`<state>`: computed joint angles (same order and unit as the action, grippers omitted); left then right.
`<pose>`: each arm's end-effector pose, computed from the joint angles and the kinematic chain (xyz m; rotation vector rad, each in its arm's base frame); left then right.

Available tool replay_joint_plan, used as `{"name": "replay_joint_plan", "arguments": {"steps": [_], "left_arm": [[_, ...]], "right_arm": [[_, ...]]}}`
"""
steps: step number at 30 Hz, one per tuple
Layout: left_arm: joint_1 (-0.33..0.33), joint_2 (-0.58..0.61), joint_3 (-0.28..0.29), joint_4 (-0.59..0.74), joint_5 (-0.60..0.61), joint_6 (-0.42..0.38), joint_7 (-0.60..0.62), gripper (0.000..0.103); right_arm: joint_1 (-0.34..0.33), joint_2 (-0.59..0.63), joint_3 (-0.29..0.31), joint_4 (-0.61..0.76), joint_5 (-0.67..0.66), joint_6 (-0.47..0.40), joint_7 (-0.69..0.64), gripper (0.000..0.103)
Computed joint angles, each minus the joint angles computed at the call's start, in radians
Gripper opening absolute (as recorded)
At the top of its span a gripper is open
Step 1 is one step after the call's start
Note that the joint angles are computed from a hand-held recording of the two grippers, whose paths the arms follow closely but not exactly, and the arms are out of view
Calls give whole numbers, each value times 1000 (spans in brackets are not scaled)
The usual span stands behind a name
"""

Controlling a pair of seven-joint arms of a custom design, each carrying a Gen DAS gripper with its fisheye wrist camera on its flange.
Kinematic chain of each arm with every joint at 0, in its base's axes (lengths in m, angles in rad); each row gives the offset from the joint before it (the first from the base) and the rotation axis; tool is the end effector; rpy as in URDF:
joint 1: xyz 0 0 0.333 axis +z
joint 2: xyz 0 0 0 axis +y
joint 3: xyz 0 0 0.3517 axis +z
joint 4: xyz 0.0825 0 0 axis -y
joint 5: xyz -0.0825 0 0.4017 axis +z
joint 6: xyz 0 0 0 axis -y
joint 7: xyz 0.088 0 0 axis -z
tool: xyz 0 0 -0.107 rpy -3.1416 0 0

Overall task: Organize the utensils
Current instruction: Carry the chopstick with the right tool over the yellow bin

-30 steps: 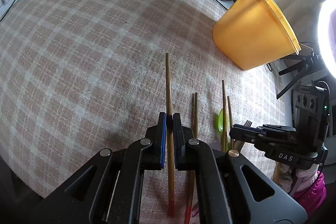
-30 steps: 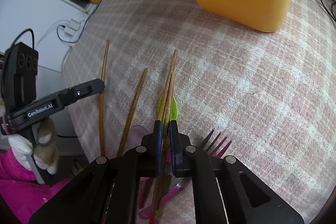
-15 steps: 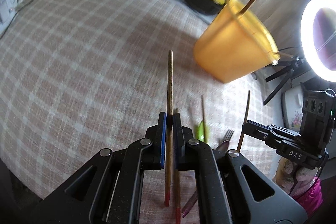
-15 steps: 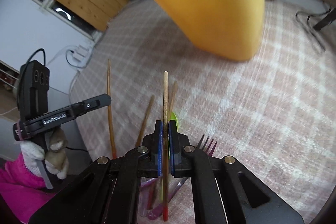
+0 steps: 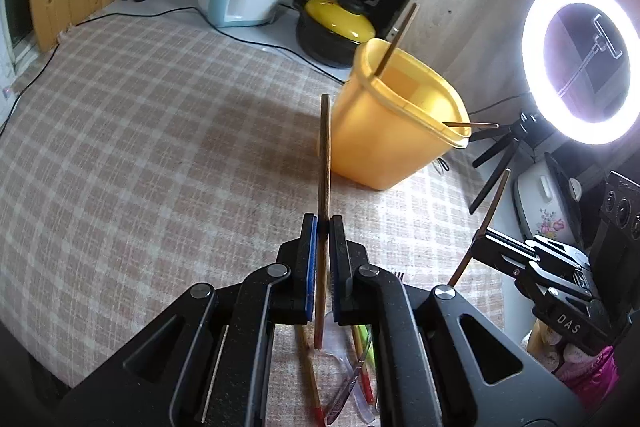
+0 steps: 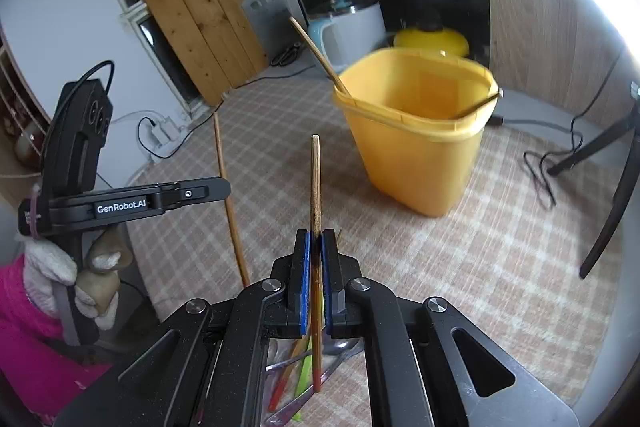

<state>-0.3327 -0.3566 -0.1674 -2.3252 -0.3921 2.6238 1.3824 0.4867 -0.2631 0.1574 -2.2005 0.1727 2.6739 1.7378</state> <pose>0.4319 -0.2361 0.5768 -2.0047 2.0965 -1.0393 0.4224 0.3210 0.6048 -1.9891 1.3721 -0.2386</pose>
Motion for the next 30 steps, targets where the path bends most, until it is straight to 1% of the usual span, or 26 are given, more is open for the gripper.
{"name": "replay_joint_plan", "arguments": {"steps": [7, 16, 23, 30], "left_arm": [[-12, -1, 5, 16, -8, 10, 39, 3], [-25, 5, 16, 65, -25, 45, 110, 3], [-29, 42, 21, 137, -50, 70, 164, 3], [-21, 98, 13, 235, -65, 124, 204, 3]], "right_arm": [[-25, -18, 33, 2, -93, 22, 73, 4], [-49, -27, 45, 28, -173, 68, 144, 4], [-86, -15, 50, 68, -235, 103, 218, 4], [-130, 10, 50, 126, -304, 136, 293, 4]]}}
